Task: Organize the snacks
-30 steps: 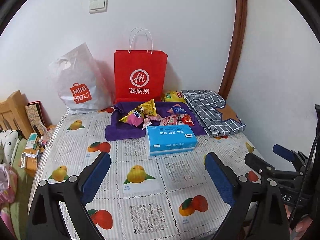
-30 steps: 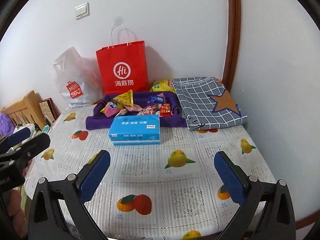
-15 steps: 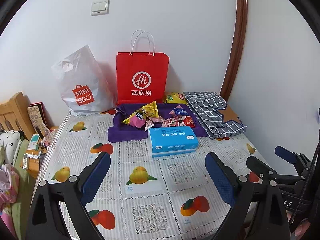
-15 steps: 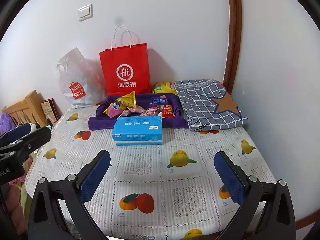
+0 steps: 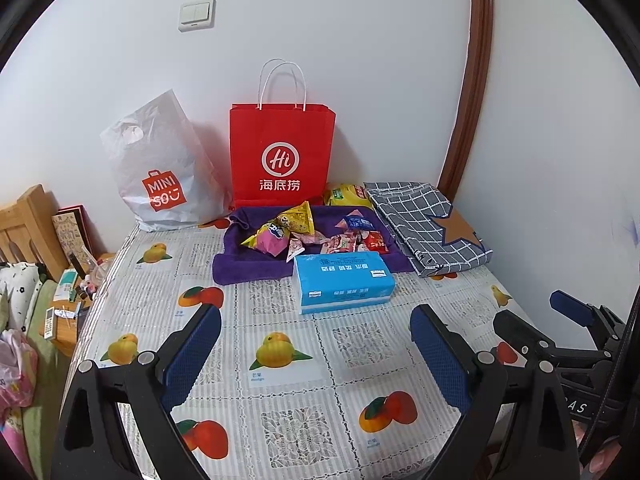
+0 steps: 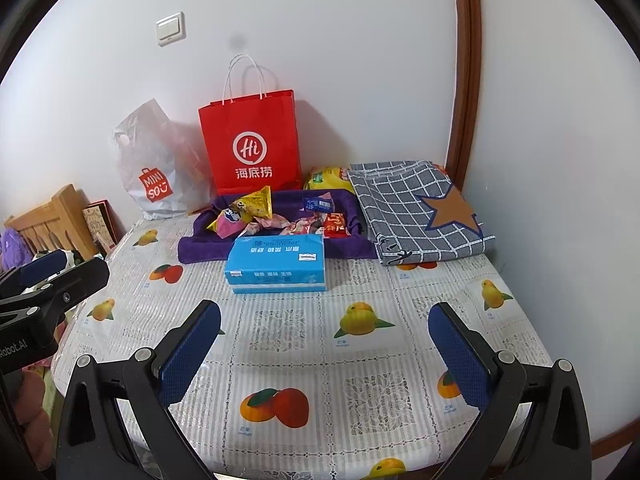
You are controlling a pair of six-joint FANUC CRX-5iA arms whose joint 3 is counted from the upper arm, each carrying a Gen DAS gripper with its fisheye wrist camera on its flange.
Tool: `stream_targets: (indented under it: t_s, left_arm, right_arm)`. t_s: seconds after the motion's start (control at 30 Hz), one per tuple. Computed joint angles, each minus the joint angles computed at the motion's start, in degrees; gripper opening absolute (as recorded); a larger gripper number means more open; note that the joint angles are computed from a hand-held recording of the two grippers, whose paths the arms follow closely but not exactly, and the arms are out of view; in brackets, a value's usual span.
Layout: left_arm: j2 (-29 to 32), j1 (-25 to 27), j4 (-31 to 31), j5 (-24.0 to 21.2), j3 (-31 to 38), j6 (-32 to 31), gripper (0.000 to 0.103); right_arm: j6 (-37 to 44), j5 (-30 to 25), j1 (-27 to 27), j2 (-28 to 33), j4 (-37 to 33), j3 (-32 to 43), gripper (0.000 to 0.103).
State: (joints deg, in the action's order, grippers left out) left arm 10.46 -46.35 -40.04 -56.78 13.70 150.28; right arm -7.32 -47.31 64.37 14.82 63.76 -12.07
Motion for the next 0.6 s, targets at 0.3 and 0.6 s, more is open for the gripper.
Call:
stream_targets:
  t_s: [0.3,0.6]
  left_arm:
    - [-0.1,0.2,0.3,0.3,-0.3,-0.4,0.096]
    - [0.0,0.0,0.1,-0.1,-0.1,-0.3,0.096]
  right_arm:
    - [0.0,0.1,-0.1,-0.1,0.1,-0.1,0.102]
    - [0.0,0.2,-0.1,-0.2,0.1,-0.2,0.102]
